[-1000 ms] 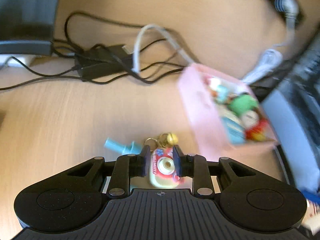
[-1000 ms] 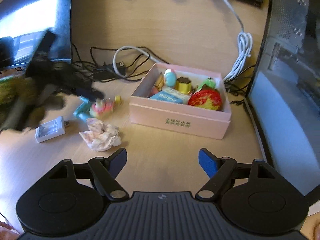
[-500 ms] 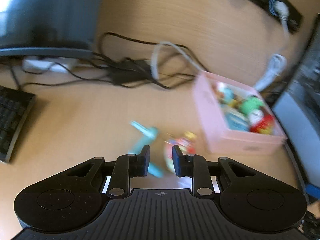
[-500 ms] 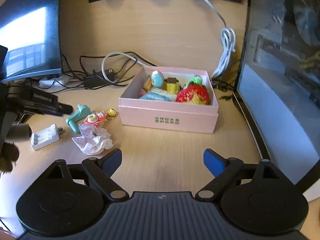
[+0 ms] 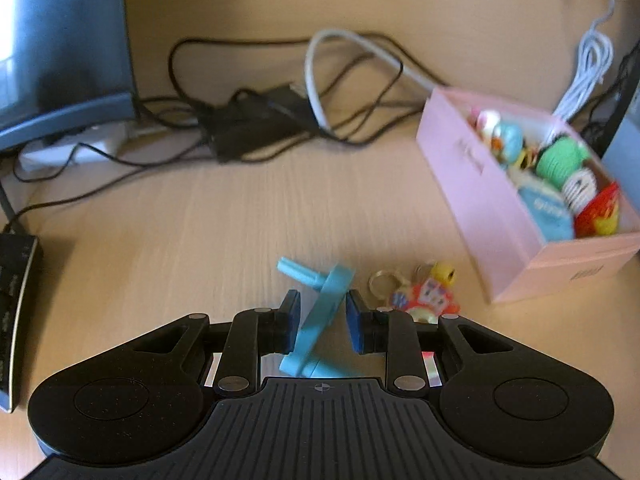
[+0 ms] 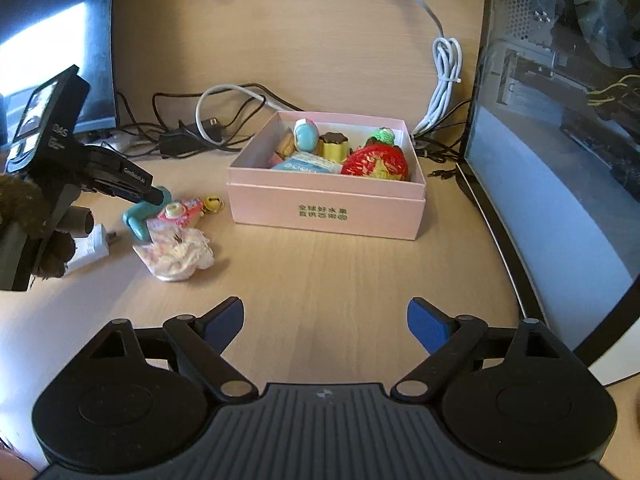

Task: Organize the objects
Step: 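Lift the teal crank toy with the left tool while the right tool grasps the lens toy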

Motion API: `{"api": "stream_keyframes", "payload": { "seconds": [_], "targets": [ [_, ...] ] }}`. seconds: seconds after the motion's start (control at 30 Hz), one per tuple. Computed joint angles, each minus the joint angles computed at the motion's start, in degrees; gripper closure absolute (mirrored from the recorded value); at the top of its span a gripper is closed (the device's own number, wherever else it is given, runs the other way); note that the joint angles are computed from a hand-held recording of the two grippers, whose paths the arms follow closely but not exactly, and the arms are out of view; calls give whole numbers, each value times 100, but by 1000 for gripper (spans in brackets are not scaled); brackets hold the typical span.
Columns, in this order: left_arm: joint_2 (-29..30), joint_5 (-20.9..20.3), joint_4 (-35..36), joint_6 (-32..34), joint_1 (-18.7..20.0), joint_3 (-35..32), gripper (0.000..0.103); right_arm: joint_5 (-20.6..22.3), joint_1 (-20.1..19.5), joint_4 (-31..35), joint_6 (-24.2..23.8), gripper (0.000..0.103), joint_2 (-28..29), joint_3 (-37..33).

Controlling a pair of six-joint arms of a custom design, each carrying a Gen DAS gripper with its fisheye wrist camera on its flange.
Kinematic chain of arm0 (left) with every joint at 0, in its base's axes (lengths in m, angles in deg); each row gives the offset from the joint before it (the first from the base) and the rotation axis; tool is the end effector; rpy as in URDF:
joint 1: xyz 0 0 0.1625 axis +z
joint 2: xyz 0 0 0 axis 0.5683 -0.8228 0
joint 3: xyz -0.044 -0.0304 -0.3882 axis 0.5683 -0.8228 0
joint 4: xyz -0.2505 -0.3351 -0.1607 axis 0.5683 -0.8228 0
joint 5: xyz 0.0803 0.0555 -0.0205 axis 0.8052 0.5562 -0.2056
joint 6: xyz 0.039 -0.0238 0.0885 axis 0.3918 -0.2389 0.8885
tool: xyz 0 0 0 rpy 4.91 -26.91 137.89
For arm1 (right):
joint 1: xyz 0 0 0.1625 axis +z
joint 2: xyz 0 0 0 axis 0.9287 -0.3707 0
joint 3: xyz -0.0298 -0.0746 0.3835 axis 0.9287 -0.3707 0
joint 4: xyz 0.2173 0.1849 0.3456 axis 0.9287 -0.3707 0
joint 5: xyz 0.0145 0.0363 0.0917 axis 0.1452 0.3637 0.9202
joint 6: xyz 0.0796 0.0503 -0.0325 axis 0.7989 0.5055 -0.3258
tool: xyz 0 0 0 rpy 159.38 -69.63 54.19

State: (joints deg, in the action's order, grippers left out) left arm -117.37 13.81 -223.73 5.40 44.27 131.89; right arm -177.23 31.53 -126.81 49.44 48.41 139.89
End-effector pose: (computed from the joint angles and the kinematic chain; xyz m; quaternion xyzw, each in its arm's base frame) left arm 0.0397 -0.8129 0.1403 0.1440 0.8797 -0.2989 0.3407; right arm 0.1943 -0.6451 0.0035 0.2213 -0.8471 0.3575 0.3249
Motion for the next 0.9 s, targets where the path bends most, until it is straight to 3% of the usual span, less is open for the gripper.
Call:
{"api": "stream_keyframes", "payload": {
  "seconds": [0.13,0.23,0.43,0.63,0.77,0.9],
  "targets": [
    [-103,-120,103,-242,42,72,89,-6,2,71,-4,13,42,-81],
    [-450,-491,189,-580,90,390,89,195,26,228,-47,13,96,-202],
    [-1590,-889,-329,-793,8,1729,89,793,127,744,-371,14,440,-811],
    [-2711,-1048,-373,-1052,-65,3066,89,1153,267,1703,-461,28,1288,-2234],
    [-3193,-1095,-354,-1279,-61,3613,89,816,330,2489,-340,45,2087,-3550],
    [-3481,-1031,-475,-1124,-72,3922,89,262,349,3178,-232,45,2816,-4726]
  ]
}}
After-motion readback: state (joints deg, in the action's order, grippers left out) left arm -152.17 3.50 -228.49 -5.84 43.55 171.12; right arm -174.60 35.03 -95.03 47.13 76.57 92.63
